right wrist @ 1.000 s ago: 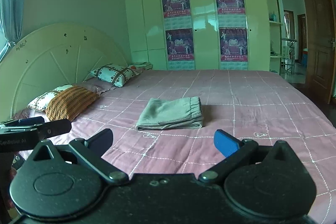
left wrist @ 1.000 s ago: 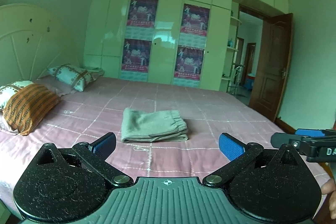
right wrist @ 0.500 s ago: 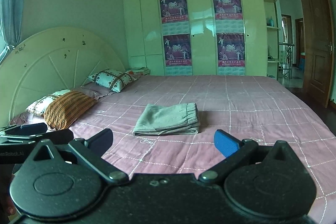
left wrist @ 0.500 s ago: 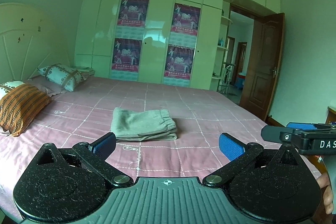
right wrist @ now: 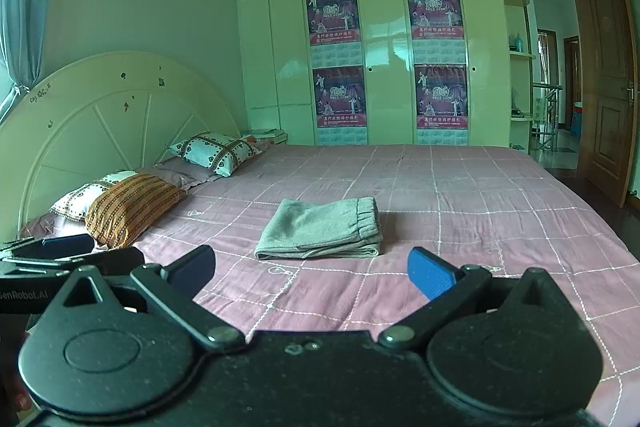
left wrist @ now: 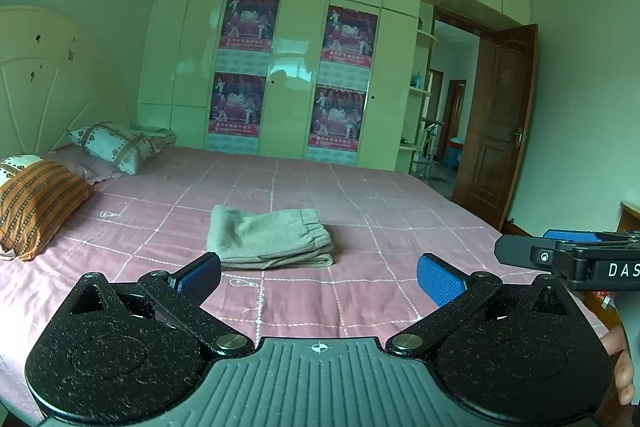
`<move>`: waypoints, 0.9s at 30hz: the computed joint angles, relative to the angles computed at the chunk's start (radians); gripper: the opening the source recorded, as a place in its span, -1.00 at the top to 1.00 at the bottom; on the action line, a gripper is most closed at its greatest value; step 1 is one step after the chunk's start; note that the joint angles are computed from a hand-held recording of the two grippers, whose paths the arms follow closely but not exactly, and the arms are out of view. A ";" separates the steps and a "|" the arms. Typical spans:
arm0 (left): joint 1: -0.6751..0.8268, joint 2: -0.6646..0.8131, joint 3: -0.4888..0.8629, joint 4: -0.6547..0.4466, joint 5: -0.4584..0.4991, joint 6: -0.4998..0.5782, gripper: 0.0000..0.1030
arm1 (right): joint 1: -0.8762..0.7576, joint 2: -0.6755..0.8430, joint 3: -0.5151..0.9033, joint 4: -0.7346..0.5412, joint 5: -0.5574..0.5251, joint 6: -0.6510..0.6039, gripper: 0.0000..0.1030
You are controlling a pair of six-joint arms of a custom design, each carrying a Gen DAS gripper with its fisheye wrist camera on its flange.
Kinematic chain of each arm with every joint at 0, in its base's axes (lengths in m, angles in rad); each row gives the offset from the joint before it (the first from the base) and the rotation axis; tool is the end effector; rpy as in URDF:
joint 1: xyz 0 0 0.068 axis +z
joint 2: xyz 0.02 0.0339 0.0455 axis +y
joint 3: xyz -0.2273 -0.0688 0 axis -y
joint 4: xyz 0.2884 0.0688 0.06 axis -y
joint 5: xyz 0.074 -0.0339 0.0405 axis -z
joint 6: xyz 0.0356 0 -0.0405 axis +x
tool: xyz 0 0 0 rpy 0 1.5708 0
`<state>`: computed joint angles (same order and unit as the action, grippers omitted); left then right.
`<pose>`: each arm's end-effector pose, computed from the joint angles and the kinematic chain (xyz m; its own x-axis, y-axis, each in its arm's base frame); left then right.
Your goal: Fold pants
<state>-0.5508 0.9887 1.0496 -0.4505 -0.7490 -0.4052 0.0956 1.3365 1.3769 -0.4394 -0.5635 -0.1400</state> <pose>0.2443 -0.1216 0.3428 -0.2370 -0.1933 -0.9521 -0.2686 0.9548 -0.1270 0.3455 0.0522 0.3657 -0.3033 -0.1476 -0.9414 -0.6190 0.7816 0.0769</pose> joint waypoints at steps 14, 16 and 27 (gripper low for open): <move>-0.009 0.000 0.006 -0.008 0.001 0.000 -1.00 | 0.002 -0.003 0.005 -0.005 0.001 0.004 -0.89; -0.008 -0.001 0.005 -0.005 0.003 0.002 -1.00 | 0.003 -0.005 0.002 -0.002 0.004 0.005 -0.89; -0.003 -0.004 0.006 -0.009 0.006 0.006 -1.00 | 0.000 0.001 0.016 -0.012 0.001 -0.001 -0.89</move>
